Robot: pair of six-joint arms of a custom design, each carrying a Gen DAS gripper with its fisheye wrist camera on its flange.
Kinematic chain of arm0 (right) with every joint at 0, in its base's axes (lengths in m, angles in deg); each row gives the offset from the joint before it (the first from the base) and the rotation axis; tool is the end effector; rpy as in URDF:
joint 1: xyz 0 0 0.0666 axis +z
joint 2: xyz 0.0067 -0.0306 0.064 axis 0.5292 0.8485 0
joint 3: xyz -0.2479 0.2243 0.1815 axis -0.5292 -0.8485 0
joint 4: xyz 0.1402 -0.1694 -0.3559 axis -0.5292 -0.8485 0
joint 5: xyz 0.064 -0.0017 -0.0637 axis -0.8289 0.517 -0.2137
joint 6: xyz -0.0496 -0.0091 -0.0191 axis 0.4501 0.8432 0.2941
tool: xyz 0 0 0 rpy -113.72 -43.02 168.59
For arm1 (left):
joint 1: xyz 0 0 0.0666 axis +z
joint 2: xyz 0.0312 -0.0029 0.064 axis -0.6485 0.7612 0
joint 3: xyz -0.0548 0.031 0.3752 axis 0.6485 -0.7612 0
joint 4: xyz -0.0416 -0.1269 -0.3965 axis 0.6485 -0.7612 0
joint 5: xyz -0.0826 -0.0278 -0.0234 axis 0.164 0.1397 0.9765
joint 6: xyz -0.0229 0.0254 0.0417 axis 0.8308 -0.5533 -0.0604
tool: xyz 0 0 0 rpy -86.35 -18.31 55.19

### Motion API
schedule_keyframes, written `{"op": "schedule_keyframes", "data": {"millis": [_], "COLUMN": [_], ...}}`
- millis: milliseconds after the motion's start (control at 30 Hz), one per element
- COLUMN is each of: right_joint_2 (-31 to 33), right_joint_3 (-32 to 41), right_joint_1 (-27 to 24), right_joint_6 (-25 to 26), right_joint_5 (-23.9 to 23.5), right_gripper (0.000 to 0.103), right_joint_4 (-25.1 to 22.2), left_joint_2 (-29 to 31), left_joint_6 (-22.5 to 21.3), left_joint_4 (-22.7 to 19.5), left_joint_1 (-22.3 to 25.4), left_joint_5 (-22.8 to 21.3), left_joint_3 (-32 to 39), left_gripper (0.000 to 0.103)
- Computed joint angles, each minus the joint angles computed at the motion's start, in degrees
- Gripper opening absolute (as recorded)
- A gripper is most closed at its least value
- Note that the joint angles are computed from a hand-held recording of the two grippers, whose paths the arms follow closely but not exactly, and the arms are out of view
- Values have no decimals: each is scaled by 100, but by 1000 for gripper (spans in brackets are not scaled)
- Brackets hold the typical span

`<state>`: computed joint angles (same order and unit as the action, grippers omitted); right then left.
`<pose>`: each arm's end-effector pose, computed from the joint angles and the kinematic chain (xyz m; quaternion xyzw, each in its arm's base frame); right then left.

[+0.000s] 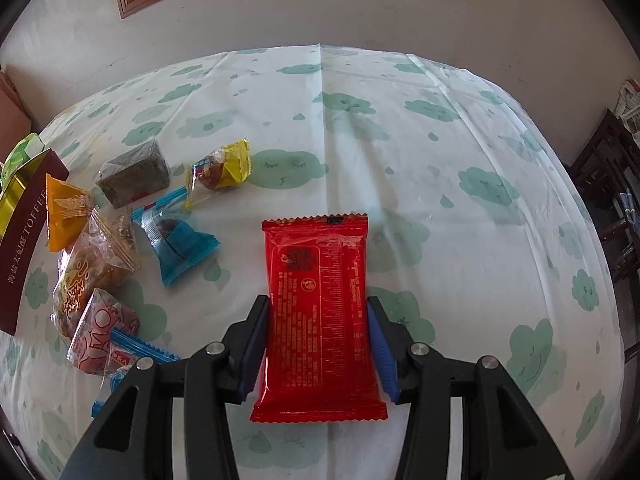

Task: Organize snacks
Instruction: 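Carry the blue packet into the gold tin and open the left gripper, then carry the red packet into the tin beside the blue packet, open right gripper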

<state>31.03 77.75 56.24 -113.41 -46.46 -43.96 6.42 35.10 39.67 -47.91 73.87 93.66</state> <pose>0.2464 0.0936 0.2612 0.2839 0.9237 -0.0903 0.2409 0.4739 -0.0628 0.2731 0.2703 0.9392 0.0303 0.2097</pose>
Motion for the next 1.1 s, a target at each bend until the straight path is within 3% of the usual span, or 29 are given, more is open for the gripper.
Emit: {"op": "schedule_keyframes", "data": {"millis": [433,800,1100], "right_joint_2": [80,309,416], "right_joint_3": [34,194,557], "right_joint_1": [163,313,616], "right_joint_6": [-406,-934,-1291], "right_joint_5": [248,426,846], "right_gripper": [46,45,45], "right_joint_4": [-111,-349,-702], "left_joint_2": [-516,-851,-1194], "left_joint_6": [183,586,476], "left_joint_4": [58,101,400], "left_joint_1": [16,97,141], "left_joint_5": [368,704,852], "left_joint_3": [-247,-481,-742], "left_gripper": [83,89,97]}}
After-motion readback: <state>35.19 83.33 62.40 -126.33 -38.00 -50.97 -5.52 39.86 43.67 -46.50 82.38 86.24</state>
